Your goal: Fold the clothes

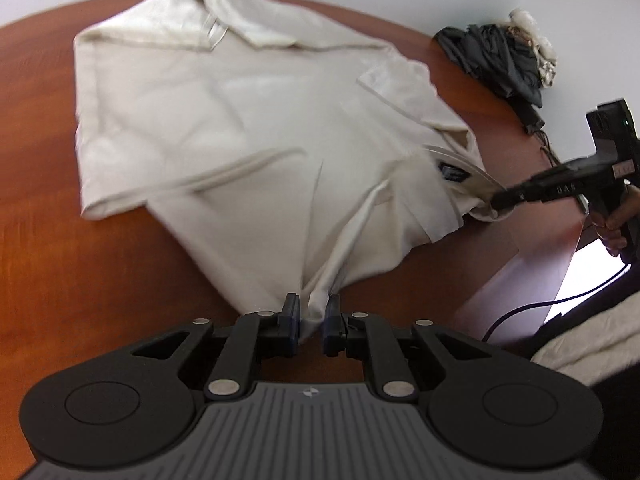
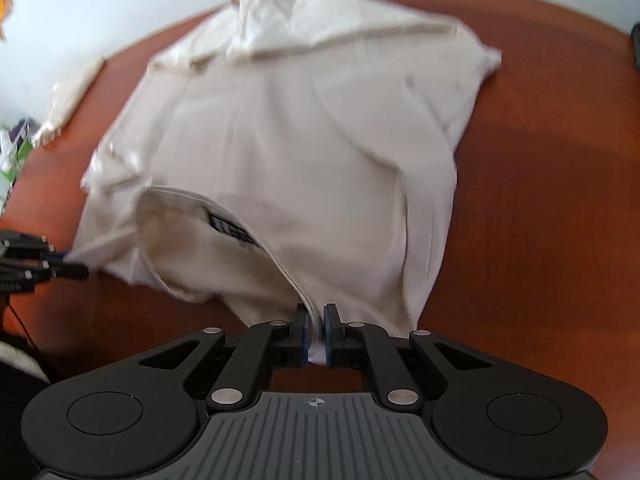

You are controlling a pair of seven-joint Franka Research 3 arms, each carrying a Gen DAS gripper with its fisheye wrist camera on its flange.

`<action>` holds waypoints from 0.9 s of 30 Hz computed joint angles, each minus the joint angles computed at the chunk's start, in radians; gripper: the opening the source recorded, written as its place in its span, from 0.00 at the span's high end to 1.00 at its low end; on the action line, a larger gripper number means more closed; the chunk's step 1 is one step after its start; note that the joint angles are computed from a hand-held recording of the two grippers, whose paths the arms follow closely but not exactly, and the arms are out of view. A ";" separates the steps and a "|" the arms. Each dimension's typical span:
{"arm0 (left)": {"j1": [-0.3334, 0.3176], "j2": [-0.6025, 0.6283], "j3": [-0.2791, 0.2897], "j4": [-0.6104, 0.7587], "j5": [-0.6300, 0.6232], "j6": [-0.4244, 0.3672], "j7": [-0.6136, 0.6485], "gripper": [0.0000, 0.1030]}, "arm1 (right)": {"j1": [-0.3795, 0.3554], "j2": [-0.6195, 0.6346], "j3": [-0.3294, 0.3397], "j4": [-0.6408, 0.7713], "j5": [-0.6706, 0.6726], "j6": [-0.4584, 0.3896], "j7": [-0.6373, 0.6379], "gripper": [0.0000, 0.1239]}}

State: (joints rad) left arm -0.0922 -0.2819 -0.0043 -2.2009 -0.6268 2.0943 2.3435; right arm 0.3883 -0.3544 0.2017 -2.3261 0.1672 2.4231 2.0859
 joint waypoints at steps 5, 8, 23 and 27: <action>0.008 -0.040 -0.007 -0.034 0.047 -0.009 -0.069 0.85 | 0.029 -0.021 -0.030 -0.009 0.070 -0.049 -0.081 0.91; 0.004 -0.077 -0.016 -0.064 0.077 0.013 -0.131 0.80 | 0.022 -0.019 -0.040 0.017 0.067 -0.083 -0.150 0.78; -0.056 -0.323 -0.083 -0.213 0.260 0.189 -0.738 0.52 | -0.035 0.127 -0.087 0.178 0.031 0.040 -0.514 0.60; -0.082 -0.365 -0.091 -0.231 0.309 0.220 -0.850 0.49 | -0.051 0.198 -0.086 0.250 0.026 0.067 -0.539 0.60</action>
